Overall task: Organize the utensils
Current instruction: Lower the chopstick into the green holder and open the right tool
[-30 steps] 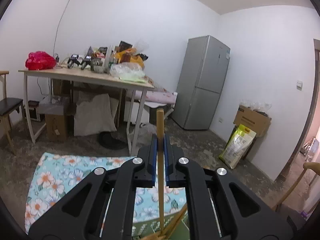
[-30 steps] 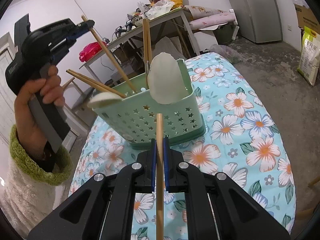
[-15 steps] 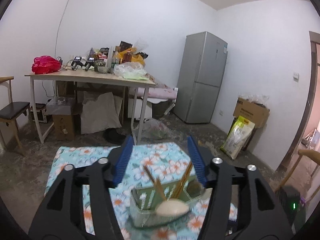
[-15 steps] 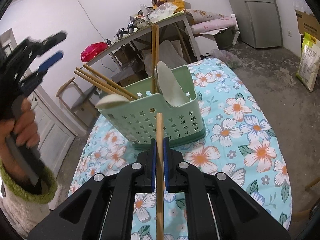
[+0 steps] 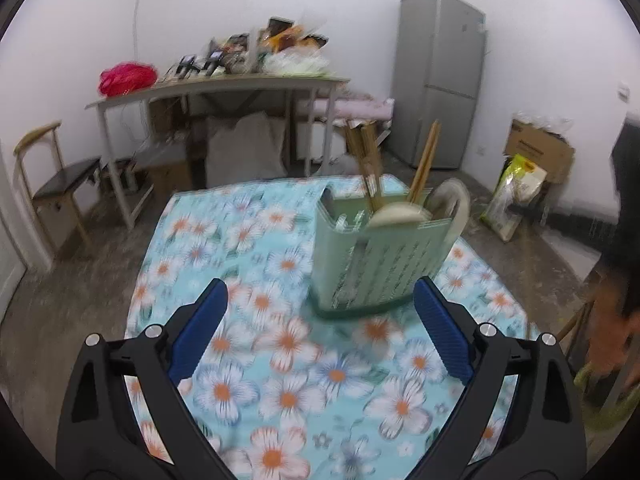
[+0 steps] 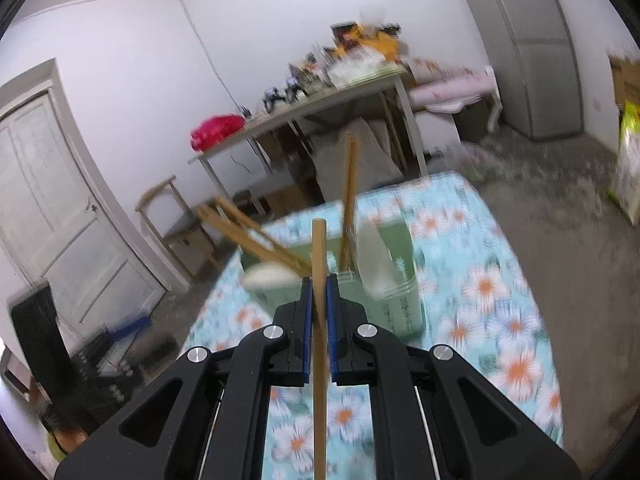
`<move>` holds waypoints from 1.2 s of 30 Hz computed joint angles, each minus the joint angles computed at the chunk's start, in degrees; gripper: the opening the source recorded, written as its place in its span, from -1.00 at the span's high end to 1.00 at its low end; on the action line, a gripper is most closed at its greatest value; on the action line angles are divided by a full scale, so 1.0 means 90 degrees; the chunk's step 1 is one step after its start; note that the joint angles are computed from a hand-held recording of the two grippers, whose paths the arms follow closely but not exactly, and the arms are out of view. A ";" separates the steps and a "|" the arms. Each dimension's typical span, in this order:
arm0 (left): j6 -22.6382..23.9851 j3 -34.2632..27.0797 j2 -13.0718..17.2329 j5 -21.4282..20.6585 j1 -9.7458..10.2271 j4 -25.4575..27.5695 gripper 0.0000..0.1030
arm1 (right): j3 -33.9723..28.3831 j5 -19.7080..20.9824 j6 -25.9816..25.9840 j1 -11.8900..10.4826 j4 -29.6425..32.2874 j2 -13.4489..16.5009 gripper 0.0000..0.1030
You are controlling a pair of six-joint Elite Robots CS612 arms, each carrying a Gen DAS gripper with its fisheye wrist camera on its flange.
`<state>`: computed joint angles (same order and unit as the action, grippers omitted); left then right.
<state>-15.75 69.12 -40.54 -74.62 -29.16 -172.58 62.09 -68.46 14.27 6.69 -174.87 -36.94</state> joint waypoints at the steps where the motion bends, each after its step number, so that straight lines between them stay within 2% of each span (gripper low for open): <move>1: -0.0118 0.0067 -0.0016 0.0059 0.0003 0.0062 -0.76 | -0.0105 -0.0036 -0.0058 0.0006 -0.0092 0.0025 0.87; 7: -0.0603 0.0255 -0.0073 0.0549 -0.0013 0.0368 -0.79 | -0.0750 -0.0204 -0.0091 0.0004 -0.0762 0.0189 0.87; 11: -0.0909 0.0286 -0.0099 0.0712 -0.0017 0.0575 -0.79 | -0.1399 -0.0329 0.0018 0.0026 -0.1214 0.0451 0.87; 18: -0.1176 0.0222 -0.0087 0.1075 -0.0030 0.0915 -0.79 | -0.3011 -0.0863 0.0147 0.0184 -0.1369 0.1348 0.87; 23: -0.1326 0.0218 -0.0090 0.1274 -0.0041 0.1045 -0.80 | -0.4055 -0.1366 -0.0101 0.0323 -0.1027 0.2031 0.87; 24: -0.1344 0.0221 -0.0089 0.1332 -0.0049 0.1047 -0.81 | -0.4258 -0.1562 -0.0266 0.0367 -0.0902 0.2188 0.86; 26: -0.1396 0.0233 -0.0084 0.1460 -0.0058 0.1013 -0.82 | -0.4374 -0.1667 -0.0554 0.0413 -0.0613 0.2333 0.86; 28: -0.1443 0.0241 -0.0081 0.1547 -0.0063 0.0995 -0.83 | -0.4194 -0.1766 -0.0777 0.0441 -0.0483 0.2283 0.85; 30: -0.1479 0.0240 -0.0076 0.1619 -0.0066 0.0989 -0.84 | -0.3733 -0.1671 -0.0816 0.0425 -0.0628 0.2091 0.83; 32: -0.1481 0.0227 -0.0065 0.1686 -0.0072 0.0994 -0.84 | -0.3197 -0.1590 -0.0763 0.0387 -0.0812 0.1819 0.66; 33: -0.1479 0.0214 -0.0058 0.1715 -0.0074 0.1000 -0.84 | -0.3009 -0.1553 -0.0701 0.0368 -0.0923 0.1716 0.41; 34: -0.1488 0.0198 -0.0049 0.1754 -0.0078 0.1011 -0.84 | -0.2758 -0.1504 -0.0630 0.0343 -0.1105 0.1589 0.26; 36: -0.1514 0.0178 -0.0041 0.1802 -0.0086 0.1022 -0.84 | -0.2381 -0.1406 -0.0546 0.0295 -0.1409 0.1390 0.21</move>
